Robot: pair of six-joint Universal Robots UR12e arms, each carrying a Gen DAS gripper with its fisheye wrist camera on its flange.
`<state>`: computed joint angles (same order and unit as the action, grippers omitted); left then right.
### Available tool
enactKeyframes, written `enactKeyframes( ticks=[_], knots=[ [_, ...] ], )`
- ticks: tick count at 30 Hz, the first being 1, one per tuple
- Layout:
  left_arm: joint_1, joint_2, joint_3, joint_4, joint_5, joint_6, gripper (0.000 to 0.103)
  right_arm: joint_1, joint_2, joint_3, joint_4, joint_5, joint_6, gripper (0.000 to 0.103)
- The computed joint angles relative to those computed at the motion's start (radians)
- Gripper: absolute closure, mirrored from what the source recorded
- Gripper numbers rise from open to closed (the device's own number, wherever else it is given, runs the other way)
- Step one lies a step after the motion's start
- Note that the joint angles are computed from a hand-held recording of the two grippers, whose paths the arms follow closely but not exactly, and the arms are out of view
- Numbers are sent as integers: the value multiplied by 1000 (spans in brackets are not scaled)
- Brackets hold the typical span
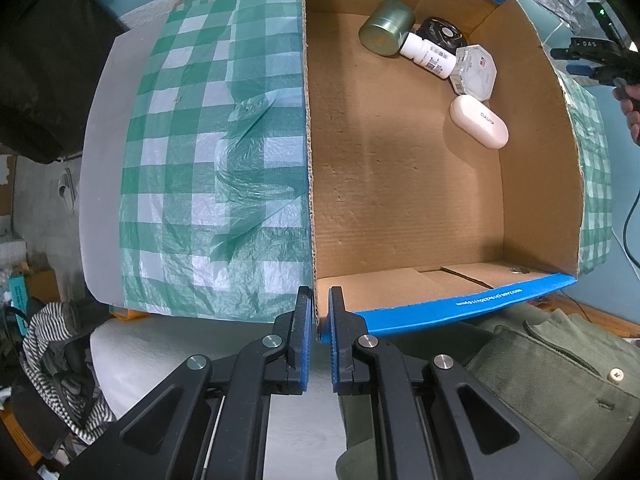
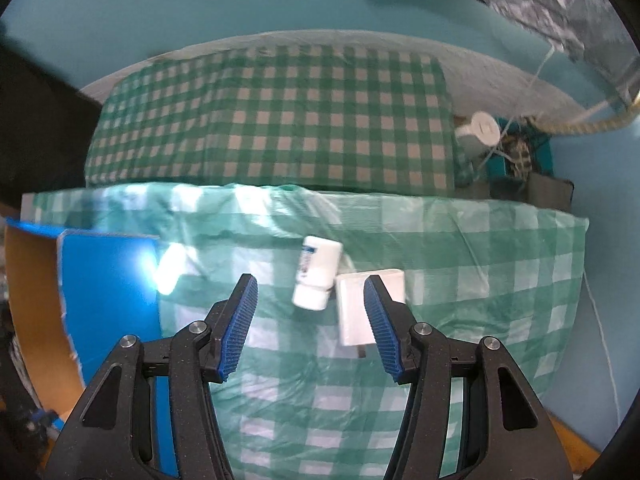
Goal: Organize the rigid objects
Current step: 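Move the right gripper to the white pill bottle and close on it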
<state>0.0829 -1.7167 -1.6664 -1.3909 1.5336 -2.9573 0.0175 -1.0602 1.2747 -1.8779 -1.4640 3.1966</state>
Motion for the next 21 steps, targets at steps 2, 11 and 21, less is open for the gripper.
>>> enactKeyframes(
  ticks=[2,11,21],
  knots=[
    [1,1,-1,0,0,-3,97,-5,7,0,1,4,12,47],
    [2,-3,4,-8,2,-11,97,6,34,-2,-22,-63,-14,47],
    [4,-4,4,-11,2,-25,97,15,48,-1,-34,-54,-41,47]
  ],
)
